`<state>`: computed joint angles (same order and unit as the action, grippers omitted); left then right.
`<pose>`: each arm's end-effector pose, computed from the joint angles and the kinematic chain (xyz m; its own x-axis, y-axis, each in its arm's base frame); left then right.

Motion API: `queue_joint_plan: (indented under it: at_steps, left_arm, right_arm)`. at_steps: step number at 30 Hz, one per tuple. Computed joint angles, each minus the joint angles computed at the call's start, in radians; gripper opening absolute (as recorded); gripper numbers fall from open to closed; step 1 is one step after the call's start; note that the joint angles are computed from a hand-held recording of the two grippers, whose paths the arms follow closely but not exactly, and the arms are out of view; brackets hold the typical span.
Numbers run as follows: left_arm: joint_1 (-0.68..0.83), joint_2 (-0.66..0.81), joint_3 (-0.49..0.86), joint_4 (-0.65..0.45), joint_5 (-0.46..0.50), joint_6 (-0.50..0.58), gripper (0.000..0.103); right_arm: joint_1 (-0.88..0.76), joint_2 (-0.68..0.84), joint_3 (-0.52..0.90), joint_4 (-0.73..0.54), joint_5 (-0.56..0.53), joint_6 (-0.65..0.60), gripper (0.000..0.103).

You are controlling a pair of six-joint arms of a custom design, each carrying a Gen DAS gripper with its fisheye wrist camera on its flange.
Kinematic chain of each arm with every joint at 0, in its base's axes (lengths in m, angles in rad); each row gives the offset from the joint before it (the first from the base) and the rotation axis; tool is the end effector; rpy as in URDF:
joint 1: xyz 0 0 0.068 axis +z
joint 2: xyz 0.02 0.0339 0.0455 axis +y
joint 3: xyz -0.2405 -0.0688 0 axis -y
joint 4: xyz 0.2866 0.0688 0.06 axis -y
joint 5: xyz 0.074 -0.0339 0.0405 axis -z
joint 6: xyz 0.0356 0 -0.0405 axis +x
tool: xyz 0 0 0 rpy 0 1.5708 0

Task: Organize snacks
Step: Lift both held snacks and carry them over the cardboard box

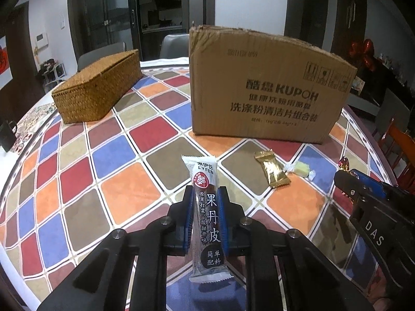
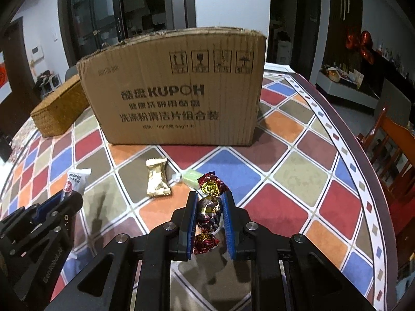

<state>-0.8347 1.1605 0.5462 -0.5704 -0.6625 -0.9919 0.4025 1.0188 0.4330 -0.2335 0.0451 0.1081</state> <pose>0.1715 -0.1567 0.1233 -0.6992 -0.2112 -0.6830 -0.2860 0.9582 -0.0035 0.2221 0.0928 0.1298 -0.7075 -0.1841 -0.6823 -0.2884 0.9567 0.0409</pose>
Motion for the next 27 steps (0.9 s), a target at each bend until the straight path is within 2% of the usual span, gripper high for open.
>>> queue_joint_plan:
  at_steps: [27]
  left_arm:
    - [-0.055,-0.117,0.141,-0.194,-0.115,0.034,0.018]
  right_arm:
    - [-0.026,-0.208,0.084,-0.158,-0.038,-0.014,0.02]
